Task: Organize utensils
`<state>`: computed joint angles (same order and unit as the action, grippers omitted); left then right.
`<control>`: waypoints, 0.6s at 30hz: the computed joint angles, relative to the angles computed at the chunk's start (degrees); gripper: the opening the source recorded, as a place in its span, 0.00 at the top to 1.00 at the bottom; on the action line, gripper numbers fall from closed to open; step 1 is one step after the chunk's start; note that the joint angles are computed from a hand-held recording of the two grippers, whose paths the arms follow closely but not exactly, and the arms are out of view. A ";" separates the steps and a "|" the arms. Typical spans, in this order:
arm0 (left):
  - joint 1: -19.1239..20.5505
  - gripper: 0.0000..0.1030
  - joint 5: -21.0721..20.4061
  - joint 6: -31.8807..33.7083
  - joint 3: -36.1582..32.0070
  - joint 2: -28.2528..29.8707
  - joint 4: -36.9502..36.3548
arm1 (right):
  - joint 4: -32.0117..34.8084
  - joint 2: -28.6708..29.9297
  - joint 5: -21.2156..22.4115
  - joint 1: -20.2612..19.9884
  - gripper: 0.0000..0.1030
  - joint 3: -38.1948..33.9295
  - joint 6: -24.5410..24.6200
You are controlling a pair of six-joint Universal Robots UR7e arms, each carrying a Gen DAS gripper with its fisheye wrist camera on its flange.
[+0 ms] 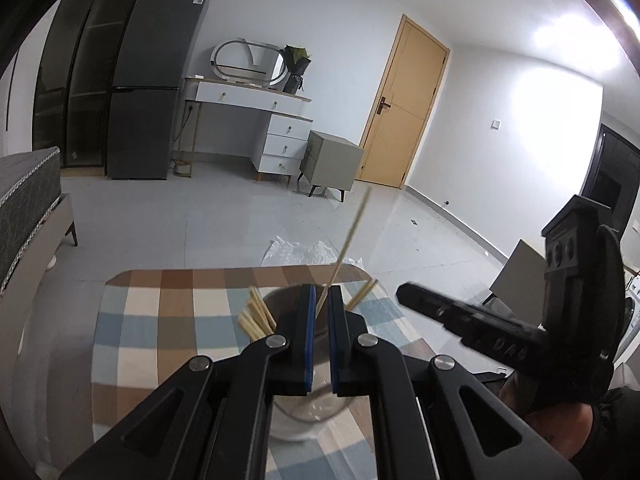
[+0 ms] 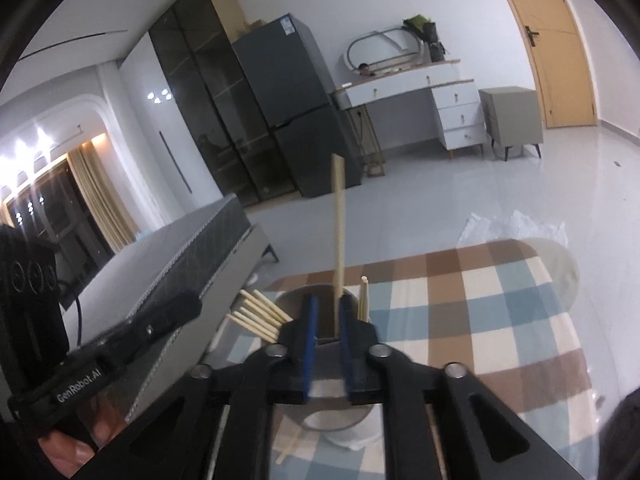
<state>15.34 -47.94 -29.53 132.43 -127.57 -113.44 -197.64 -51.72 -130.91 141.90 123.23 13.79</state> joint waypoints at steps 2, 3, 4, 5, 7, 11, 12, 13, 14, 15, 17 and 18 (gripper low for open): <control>-2.38 0.98 1.16 -4.42 -0.69 -1.14 4.81 | 0.45 -0.72 -1.30 1.50 0.72 0.29 0.36; -3.38 0.98 1.81 -6.33 -1.04 -1.56 7.20 | 0.33 -1.15 -1.64 2.28 0.71 0.57 0.49; -4.32 0.95 2.30 -8.23 -1.39 -1.89 9.34 | 0.49 -1.42 -2.38 3.08 0.67 0.65 0.68; -5.43 0.92 2.77 -10.60 -1.96 -2.02 11.80 | 0.63 -1.63 -3.04 3.73 0.62 0.69 0.77; -8.81 0.63 4.38 -17.87 -3.47 -2.81 20.08 | 0.34 -2.28 -4.49 5.65 0.57 1.24 1.40; -18.21 0.34 8.31 -32.88 -6.00 -5.78 36.86 | 0.21 -3.17 -6.61 8.80 0.44 2.02 2.31; -19.63 0.30 8.87 -36.05 -6.85 -5.34 40.62 | -0.31 -3.20 -7.40 9.77 0.40 2.21 2.17; -21.04 0.26 9.21 -39.51 -7.81 -4.78 44.41 | -0.84 -3.13 -8.09 10.59 0.34 2.30 1.93; -22.41 0.23 9.41 -42.57 -8.56 -4.49 47.55 | -1.72 -2.96 -8.84 11.63 0.29 2.45 1.50; -23.05 0.19 9.66 -44.70 -9.06 -4.34 50.06 | -2.43 -2.76 -9.26 12.22 0.27 2.49 0.99; -25.44 0.16 9.97 -50.65 -10.46 -3.38 56.39 | -3.24 -2.28 -10.56 13.69 0.21 2.42 0.16; -26.57 0.15 10.02 -53.00 -10.91 -3.30 59.00 | -3.81 -1.96 -11.24 14.60 0.21 2.39 -0.45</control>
<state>-11.22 -37.92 -82.53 121.52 -130.86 -54.44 -201.45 -53.68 -142.16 156.50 125.62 13.34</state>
